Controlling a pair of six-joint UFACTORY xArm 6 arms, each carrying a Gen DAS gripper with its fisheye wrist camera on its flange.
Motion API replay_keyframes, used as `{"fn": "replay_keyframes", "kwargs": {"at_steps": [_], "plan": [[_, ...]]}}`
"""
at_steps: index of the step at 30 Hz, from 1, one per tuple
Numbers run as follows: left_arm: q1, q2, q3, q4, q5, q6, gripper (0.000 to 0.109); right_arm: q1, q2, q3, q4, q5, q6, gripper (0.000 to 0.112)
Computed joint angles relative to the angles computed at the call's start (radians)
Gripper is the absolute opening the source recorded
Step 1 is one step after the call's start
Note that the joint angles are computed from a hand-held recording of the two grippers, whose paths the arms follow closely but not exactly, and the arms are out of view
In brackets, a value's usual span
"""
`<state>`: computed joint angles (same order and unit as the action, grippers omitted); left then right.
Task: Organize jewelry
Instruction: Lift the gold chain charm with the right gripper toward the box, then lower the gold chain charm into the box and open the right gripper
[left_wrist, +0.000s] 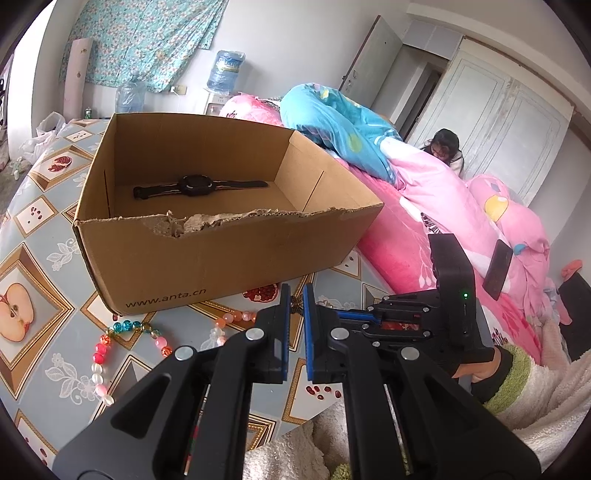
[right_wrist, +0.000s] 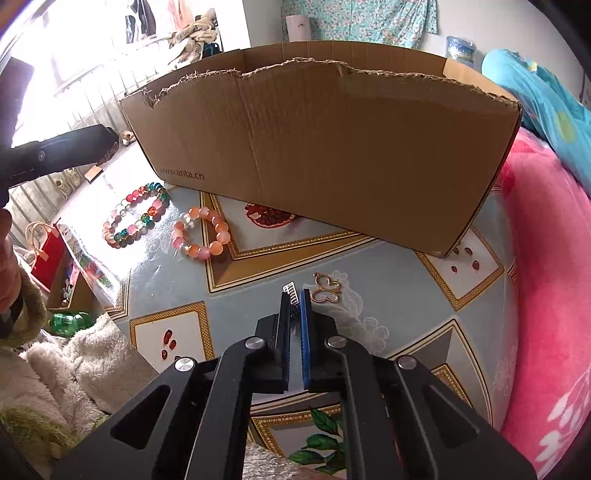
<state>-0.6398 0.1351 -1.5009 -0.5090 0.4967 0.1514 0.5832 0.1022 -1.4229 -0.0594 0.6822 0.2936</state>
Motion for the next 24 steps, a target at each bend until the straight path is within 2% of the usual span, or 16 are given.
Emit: {"fn": "replay_keyframes", "kwargs": {"at_steps": [3, 7, 16, 20, 24], "plan": [[0.001, 0.000, 0.001, -0.002, -0.001, 0.000, 0.006, -0.005, -0.012, 0.019, 0.032, -0.028, 0.023, 0.001], [0.004, 0.003, -0.001, 0.001, -0.002, 0.002, 0.006, -0.025, -0.052, 0.070, 0.154, -0.094, -0.001, 0.001], [0.008, -0.017, 0.017, -0.013, -0.027, 0.023, 0.006, -0.033, -0.144, 0.123, 0.313, -0.209, -0.063, 0.001], [0.012, -0.012, -0.020, -0.011, -0.042, 0.051, 0.006, -0.034, -0.148, 0.070, 0.370, -0.246, -0.132, 0.001], [0.028, 0.052, -0.146, 0.047, -0.024, 0.036, 0.006, -0.051, -0.091, -0.069, 0.404, -0.250, -0.211, 0.001]]}}
